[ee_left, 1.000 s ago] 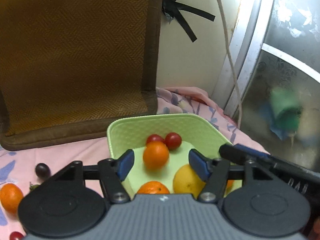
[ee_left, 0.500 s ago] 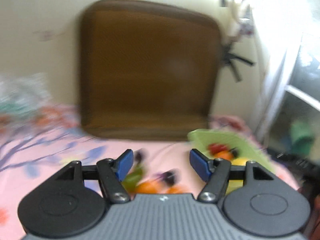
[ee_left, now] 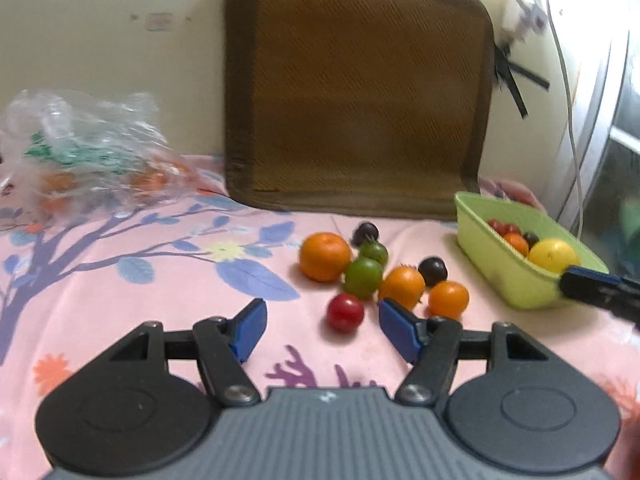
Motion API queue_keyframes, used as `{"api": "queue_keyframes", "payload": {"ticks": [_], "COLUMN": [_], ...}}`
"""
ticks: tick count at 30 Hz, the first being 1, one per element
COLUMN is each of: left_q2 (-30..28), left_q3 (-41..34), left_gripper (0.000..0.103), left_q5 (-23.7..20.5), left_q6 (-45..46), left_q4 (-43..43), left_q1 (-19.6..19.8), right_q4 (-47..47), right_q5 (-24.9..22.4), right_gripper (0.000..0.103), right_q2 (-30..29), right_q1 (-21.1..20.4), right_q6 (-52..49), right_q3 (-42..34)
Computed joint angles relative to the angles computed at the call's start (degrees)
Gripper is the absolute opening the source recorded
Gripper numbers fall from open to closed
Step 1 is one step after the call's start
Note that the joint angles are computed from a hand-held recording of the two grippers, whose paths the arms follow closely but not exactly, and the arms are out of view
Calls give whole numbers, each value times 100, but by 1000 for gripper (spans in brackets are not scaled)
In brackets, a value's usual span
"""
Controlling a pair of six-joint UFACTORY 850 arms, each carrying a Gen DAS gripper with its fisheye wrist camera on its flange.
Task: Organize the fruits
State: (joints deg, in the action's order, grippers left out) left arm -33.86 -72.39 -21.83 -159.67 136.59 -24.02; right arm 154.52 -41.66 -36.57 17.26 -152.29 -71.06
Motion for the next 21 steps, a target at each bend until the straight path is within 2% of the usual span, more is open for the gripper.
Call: {"api": "queue_keyframes", "payload": {"ticks": [3,4,5,6,7,10,14,18,19,21], "left_q2": [-184,-242,-297,-326,-304,-229,-82,-61,-66,-60], "left_q3": [-211,-270,-329,-355,-315,-182,69,106,100,119], "left_gripper": [53,47,35,33,24,24,24,24,24,24], "left_q5": [87,103,154,215,190,266,121,153,143,98], "left_q6": [293,469,633,612,351,-528,-1013,-1416,-1411,-1478], "left_q4": [-86,-229,-378,-367,-116,663,984,1300,1318,1428], "left_q1": [-21,-30,-28,-14,2,87,110,166,165,155], "right_q4": [288,364,323,249,167,-269,-1048,-917,-741,-827], "right_q5": [415,558,683,781,869,1151,1453,1942,1998,1764], "right_gripper": [36,36,36,36,36,38,38,41,38,37], "right_q2": [-143,-208,-281,-361,-449,-708,-1007,-1246,-1259,-1218], "right_q1": [289,362,406,436,456,490,544,697,718,673], "right_q6": [-873,-1058,-1119,-1121,-1093,-671,87,-298,-464,-336], "right_q3": [-287,-419,-557,-695,-841,-1286,-1832,-2203,-2234,-2134]}}
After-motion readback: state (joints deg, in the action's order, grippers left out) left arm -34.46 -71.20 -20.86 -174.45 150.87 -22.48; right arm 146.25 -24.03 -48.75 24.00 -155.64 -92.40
